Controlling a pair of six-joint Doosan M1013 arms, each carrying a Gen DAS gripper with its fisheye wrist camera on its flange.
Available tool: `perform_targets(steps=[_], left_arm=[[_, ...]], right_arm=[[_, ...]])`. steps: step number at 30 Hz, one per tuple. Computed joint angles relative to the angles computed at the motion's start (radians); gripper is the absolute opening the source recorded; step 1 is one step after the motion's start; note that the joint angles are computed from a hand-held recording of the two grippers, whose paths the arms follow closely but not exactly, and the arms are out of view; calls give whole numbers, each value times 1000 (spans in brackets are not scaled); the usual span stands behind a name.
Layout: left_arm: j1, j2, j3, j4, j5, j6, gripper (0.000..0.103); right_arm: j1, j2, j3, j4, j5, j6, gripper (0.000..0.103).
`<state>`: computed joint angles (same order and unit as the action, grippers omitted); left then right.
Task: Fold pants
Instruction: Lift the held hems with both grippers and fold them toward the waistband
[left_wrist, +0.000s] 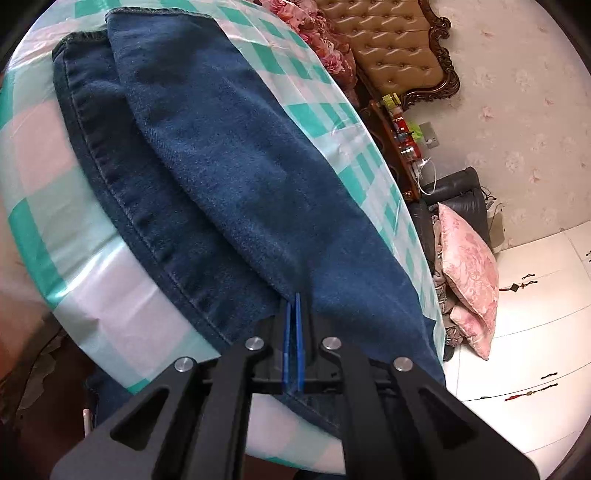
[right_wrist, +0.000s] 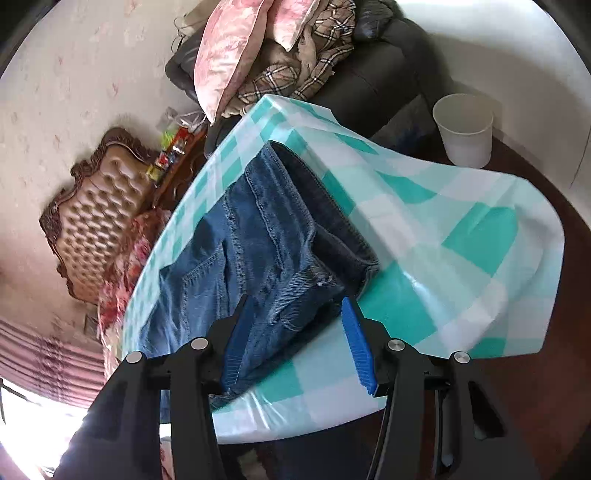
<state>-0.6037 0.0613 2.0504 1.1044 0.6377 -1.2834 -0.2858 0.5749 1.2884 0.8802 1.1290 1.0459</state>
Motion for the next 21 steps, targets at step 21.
perform_targets(steps=[21], left_arm=[[-72, -29, -5, 24, 82, -33, 1]], right_arm=[[70, -44, -61, -134, -136, 8, 11]])
